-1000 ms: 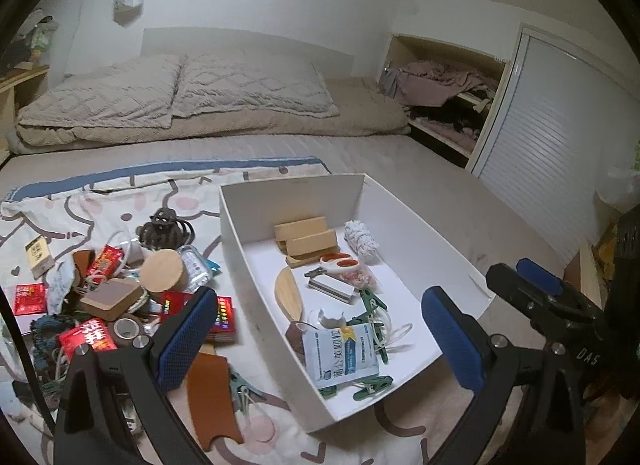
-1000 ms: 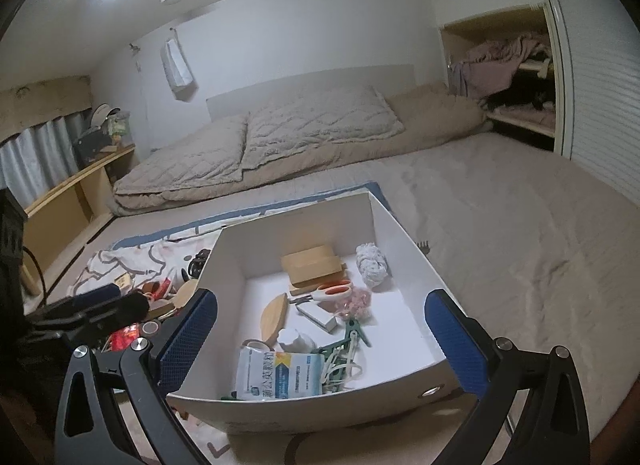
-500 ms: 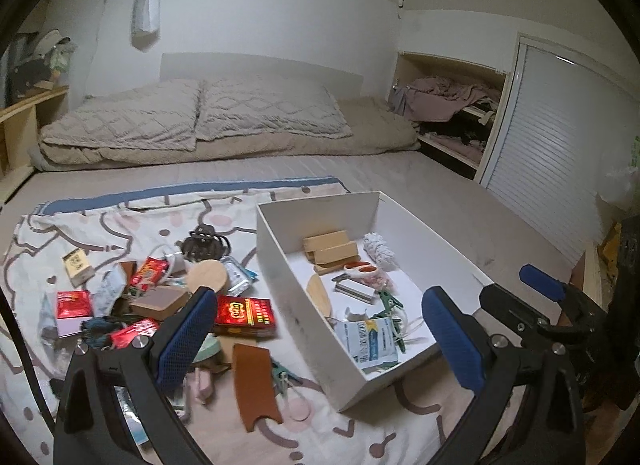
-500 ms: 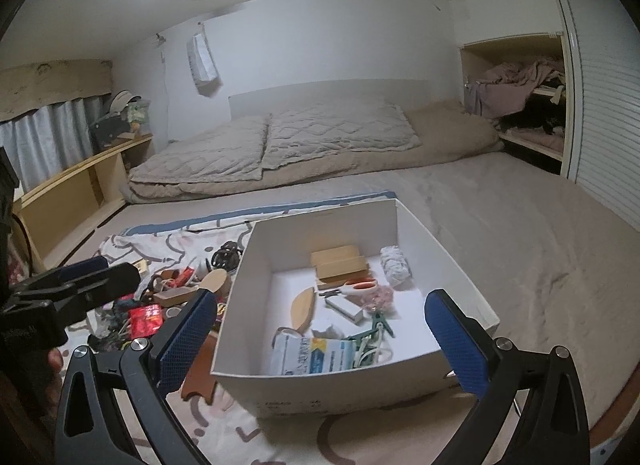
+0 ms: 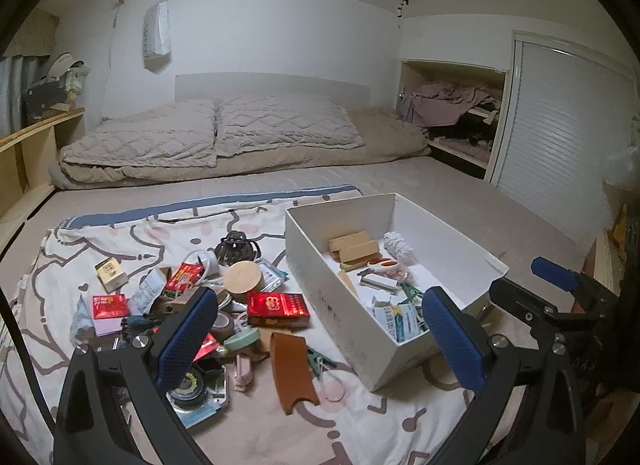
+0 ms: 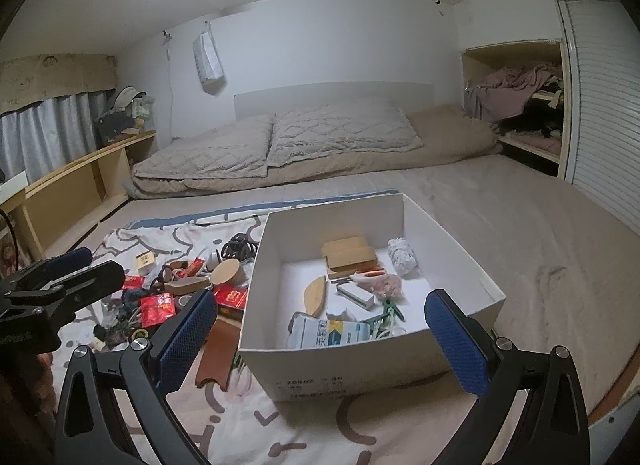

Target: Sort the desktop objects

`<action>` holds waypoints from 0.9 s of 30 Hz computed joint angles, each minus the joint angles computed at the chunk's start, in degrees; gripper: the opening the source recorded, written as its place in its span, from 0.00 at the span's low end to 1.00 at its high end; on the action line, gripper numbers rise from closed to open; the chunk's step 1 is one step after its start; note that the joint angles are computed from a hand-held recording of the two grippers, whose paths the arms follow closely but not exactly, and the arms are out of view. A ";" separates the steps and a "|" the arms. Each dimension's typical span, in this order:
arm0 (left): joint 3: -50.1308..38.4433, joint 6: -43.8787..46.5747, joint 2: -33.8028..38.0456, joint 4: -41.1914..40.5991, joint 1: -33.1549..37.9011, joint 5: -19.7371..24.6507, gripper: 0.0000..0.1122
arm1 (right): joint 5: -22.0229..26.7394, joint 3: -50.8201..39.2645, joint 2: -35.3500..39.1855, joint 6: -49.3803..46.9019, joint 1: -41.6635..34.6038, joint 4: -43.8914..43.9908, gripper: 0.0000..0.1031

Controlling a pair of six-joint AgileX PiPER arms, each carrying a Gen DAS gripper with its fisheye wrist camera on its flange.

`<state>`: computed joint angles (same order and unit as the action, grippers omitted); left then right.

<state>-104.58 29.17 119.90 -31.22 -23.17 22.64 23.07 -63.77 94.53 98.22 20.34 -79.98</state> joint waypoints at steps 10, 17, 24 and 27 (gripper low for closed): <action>8.22 1.82 -3.92 -1.29 0.47 -5.59 0.91 | 2.77 1.91 -0.95 0.41 2.80 0.22 1.00; 10.96 0.72 -5.09 -0.81 0.93 -6.93 0.91 | 5.14 2.70 -1.22 1.22 4.36 -0.23 1.00; 13.69 3.50 -6.48 -2.51 0.88 -8.36 0.91 | 6.16 3.65 -1.53 1.89 5.64 -0.94 1.00; 15.08 5.29 -7.04 -3.66 0.71 -9.42 0.91 | 6.42 3.88 -1.66 2.17 5.93 -1.23 1.00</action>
